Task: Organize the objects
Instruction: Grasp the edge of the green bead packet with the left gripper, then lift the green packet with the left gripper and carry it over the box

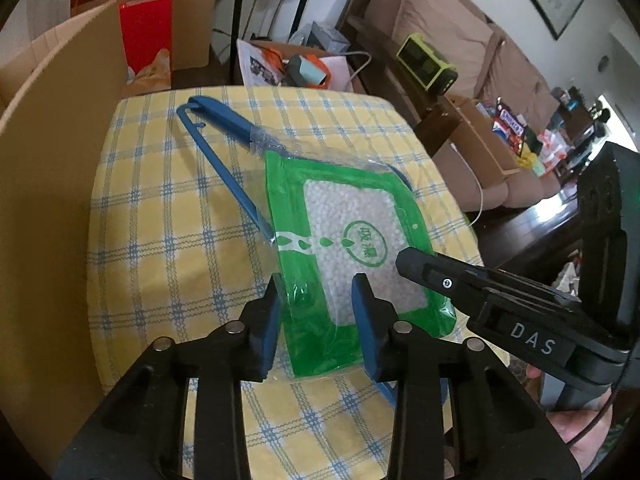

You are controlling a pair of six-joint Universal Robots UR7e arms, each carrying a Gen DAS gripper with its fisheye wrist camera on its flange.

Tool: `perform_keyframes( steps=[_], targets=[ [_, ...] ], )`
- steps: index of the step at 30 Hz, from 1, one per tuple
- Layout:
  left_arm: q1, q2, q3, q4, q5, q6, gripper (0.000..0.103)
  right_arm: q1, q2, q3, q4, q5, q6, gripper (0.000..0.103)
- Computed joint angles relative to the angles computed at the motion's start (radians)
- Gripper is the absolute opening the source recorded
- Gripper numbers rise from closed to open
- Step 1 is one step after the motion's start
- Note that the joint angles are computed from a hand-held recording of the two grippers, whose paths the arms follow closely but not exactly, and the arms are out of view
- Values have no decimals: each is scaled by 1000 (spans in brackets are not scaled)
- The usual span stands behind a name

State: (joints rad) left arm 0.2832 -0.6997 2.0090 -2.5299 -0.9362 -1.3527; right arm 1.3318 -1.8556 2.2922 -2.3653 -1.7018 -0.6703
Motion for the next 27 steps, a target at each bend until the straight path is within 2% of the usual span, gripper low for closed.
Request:
perform_keyframes(
  steps=[3, 13, 21, 27],
  targets=[
    [-17, -14, -3, 31, 24, -13, 27, 5, -14, -1, 6, 10, -1, 20],
    [-63, -78, 0, 100, 65, -58, 27, 66, -67, -27, 60, 36, 12, 19],
    [-109, -170, 34, 180, 102, -135, 26, 162, -96, -32, 93, 40, 36, 19],
    [-147, -259, 73, 286, 124, -219, 26, 248, -91, -20, 102, 37, 74, 19]
  ],
)
